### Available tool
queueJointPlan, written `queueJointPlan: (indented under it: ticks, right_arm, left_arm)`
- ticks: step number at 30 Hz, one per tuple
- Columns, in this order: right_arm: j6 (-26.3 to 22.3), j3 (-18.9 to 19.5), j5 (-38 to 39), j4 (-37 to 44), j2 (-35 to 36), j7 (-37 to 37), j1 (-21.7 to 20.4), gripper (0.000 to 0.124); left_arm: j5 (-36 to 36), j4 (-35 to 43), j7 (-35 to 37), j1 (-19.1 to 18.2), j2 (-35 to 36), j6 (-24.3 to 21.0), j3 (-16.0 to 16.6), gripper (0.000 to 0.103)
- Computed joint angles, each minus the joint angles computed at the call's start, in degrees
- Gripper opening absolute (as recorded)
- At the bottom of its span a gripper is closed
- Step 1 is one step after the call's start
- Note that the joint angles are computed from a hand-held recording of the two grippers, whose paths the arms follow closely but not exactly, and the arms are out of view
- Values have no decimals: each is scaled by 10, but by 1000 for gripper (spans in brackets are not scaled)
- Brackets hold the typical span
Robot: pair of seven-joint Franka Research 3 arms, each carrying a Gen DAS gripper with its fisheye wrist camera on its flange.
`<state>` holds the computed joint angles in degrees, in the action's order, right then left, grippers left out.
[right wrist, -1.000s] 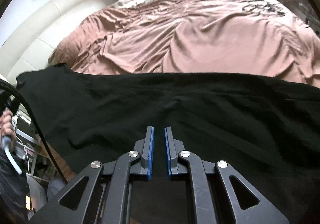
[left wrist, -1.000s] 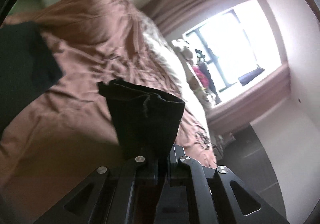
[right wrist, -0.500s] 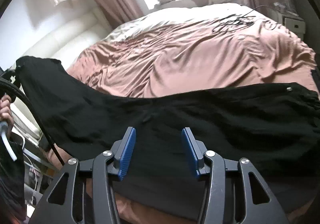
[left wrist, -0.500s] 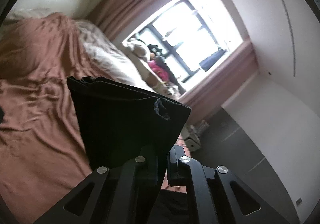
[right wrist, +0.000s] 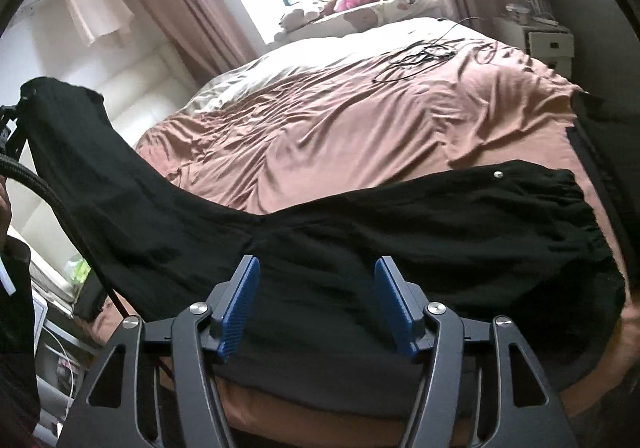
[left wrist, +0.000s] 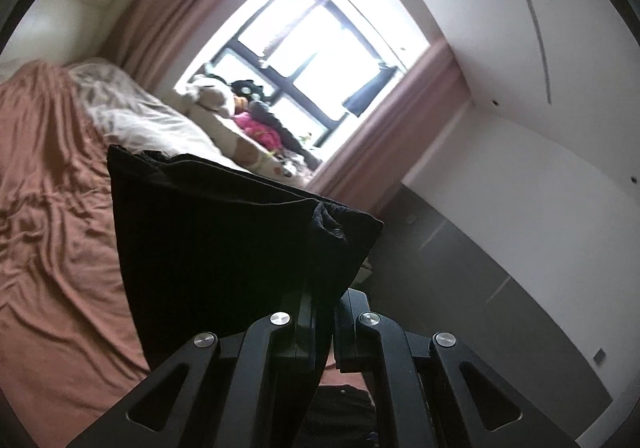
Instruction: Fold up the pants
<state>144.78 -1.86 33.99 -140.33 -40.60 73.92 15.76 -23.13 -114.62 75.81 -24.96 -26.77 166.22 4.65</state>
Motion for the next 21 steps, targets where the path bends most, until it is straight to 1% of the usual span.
queueJointPlan:
  ticks: [3,6,11,15,21]
  right_arm:
    - [-5,-8,-1,-6,-14,3,-9,59]
    - [-13,-17,-7,-18,-35,5,-25,59]
    - [-20,-32,-5,-35,-62,10,-46,59]
    - [-20,-45,-3,-52,-82,8,-62,59]
    - [-32,-67,4,-70,-103,-3,-81,59]
  left_arm:
    - [-18,37,19,-25,30,-5,7,6]
    - [-34,81,35,-26,65,-17,-4,6]
    - [-61,144,55,-8,118,-39,-38,6]
    - [-62,204,57,13,166,-59,-74,6]
    - [-9,295,2,54,247,-75,-140,6]
